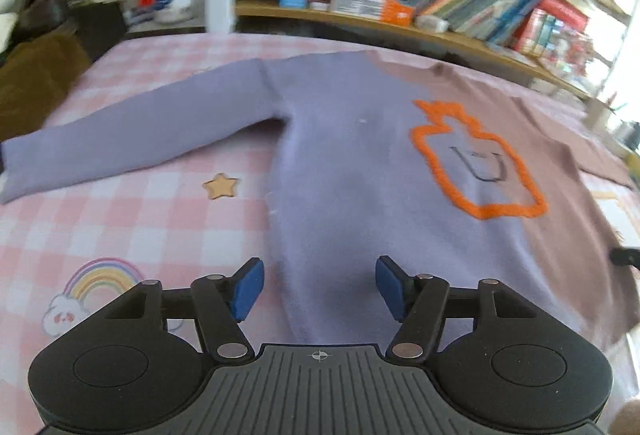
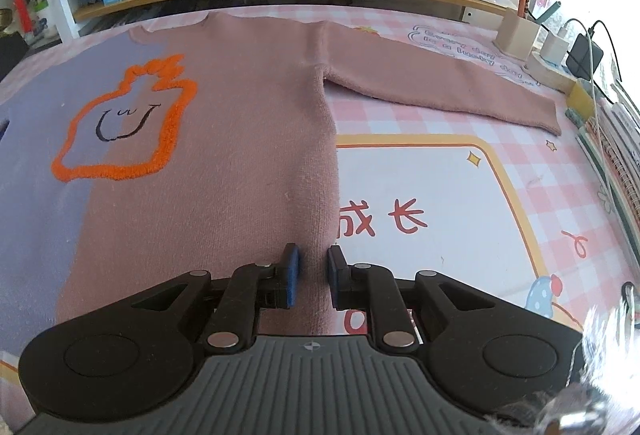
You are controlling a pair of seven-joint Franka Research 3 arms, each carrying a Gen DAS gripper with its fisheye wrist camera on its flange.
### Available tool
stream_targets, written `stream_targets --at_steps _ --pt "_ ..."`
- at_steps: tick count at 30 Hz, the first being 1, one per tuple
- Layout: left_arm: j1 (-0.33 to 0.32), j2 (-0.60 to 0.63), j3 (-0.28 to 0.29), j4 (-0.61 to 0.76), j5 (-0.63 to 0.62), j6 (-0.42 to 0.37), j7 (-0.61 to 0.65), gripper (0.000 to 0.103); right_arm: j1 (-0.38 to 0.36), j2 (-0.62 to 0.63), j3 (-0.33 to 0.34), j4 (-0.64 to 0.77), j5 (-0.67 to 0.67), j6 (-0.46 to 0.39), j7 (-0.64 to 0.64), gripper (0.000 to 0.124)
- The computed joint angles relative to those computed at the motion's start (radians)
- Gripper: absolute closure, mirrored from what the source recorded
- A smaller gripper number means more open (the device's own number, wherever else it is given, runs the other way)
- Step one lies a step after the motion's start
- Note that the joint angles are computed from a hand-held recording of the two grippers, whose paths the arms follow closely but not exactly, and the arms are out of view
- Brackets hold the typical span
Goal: Fold clothes
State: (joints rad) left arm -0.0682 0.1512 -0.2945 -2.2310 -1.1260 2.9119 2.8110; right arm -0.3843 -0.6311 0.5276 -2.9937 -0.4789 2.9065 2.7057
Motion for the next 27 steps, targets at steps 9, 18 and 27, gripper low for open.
stream_targets --at_steps 9,18,27 --pt "0.018 0.062 -0.050 0.039 0.096 0.070 -0.068 0.098 0.001 -0.036 0.050 -0.009 0.010 -0.027 0.091 0.113" --pt "0.073 0.104 -0.131 0.070 0.190 0.083 -0.093 0.098 -0.145 -0.009 0.134 0.017 -0.084 0.024 0.165 0.113" --pt "0.163 0.106 -0.213 0.068 0.156 0.094 -0.078 0.098 -0.075 -0.015 0.073 0.008 -0.066 -0.002 0.161 0.111"
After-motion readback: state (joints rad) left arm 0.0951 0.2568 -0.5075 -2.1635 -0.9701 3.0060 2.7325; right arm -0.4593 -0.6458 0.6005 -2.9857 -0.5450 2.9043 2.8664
